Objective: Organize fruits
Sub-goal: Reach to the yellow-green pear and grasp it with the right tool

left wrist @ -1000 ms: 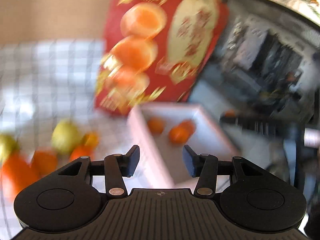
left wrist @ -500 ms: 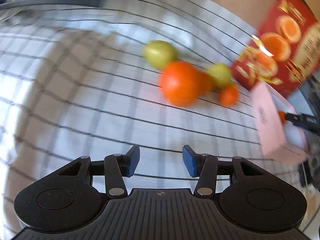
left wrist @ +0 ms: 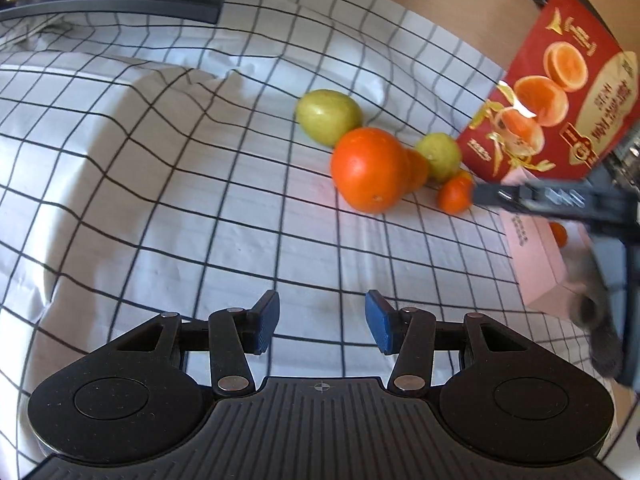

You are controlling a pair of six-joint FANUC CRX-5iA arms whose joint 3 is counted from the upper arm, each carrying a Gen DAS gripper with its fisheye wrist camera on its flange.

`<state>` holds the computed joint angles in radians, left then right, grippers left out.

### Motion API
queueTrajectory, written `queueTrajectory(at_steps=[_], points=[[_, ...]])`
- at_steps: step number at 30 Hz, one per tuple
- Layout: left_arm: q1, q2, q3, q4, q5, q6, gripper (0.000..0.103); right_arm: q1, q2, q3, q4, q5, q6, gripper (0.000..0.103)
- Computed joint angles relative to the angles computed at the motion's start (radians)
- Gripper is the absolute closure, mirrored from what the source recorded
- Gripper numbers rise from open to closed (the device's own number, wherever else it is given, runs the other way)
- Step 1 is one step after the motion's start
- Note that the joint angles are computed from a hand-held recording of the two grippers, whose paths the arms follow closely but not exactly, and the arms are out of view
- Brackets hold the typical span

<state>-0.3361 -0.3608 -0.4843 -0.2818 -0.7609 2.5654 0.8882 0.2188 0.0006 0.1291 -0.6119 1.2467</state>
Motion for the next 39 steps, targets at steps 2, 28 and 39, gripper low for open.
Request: queueTrajectory(at_steps=[2,28,39], points=[[-0.003,-0.01,-0.006,0.003,0.006,-0.017,0.051,0.005,0.038,0.06,-0.043,-0.036,0.02,0.037],[0.06,-0.143,-0.099,0.071,-0.027,-0.067,0.051,0.011,0.378,0.43,0.144,-0.228,-0.073,0.04],[0.041,-0.041,-0.069,0.177,0.102,-0.272,0.051,0.034,-0.005,0.014,0.109,-0.045,-0.12,0.04]])
